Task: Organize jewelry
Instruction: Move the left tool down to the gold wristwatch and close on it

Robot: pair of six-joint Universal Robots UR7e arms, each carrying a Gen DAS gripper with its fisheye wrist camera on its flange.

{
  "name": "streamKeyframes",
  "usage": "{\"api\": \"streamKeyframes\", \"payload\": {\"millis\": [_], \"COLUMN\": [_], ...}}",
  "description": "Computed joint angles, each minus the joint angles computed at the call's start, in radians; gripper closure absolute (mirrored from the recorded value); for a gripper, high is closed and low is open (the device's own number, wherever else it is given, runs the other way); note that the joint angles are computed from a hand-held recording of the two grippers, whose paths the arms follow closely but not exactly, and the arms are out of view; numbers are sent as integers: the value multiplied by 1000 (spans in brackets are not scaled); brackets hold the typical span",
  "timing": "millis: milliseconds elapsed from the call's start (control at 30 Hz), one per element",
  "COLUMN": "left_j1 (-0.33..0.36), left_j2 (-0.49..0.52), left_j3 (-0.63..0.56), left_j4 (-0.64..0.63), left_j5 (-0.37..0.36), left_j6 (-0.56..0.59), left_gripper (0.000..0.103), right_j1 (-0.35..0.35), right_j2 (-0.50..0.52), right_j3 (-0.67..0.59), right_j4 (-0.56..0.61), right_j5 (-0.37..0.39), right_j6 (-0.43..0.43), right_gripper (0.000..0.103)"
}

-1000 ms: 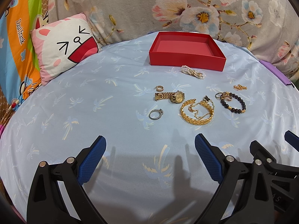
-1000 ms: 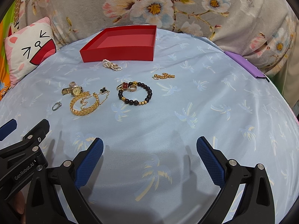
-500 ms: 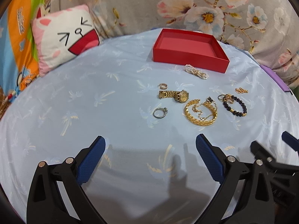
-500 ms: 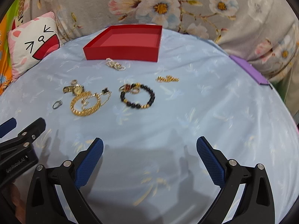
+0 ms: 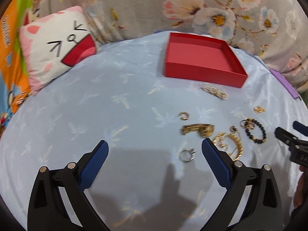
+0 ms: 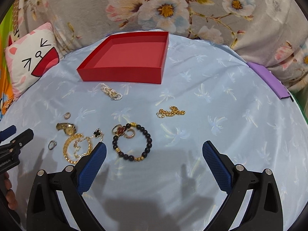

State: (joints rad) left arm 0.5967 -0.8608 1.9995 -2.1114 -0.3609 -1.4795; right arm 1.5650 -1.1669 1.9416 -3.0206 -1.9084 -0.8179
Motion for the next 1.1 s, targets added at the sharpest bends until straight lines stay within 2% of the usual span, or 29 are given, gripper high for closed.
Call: {"api": "streamKeyframes", "payload": {"millis": [100, 233, 333, 467, 533, 600, 733, 800, 833, 900, 967, 1100], "left_j1": [32, 75, 95, 108, 122, 137, 134, 130, 130, 129, 131, 131], "left_j2": [49, 100, 118, 147, 156, 160, 171, 175, 176, 173, 169, 158], "left_j3": [-33, -74, -93, -131, -149, -152, -159, -157, -154, -144, -133, -121], "left_j4": [-136, -260, -315, -300, -304, -370, -370, -382, -394, -426, -475, -512], "left_j5": [4, -15, -28, -18, -42, -83, -78, -75, -74, -77, -93, -116], "left_j6": [166, 307, 366, 403, 422, 470, 483, 493, 499, 515, 545, 563], "left_gripper": [8, 8, 9, 11, 20, 33, 44, 55, 58, 78, 83, 84], "right_j1": [-5, -7, -9, -12, -14, -15, -18, -19, -19, -18, -14, -2], "right_j2": [12, 20, 22, 28, 28, 29, 32, 35, 36, 37, 39, 40], "right_j3": [-10, 0, 3, -7, -11, -13, -16, -19, -20, -24, -28, -65], "right_j4": [16, -9, -15, 9, 20, 22, 22, 23, 25, 31, 37, 124], "right_j5": [-10, -21, -14, -11, -10, -10, -8, -11, -13, -15, -19, -6], "right_j6": [5, -13, -23, -19, -17, -15, -6, -3, -3, -6, -13, -23], "right_gripper": [5, 5, 5, 5, 5, 5, 5, 5, 5, 5, 5, 5]}}
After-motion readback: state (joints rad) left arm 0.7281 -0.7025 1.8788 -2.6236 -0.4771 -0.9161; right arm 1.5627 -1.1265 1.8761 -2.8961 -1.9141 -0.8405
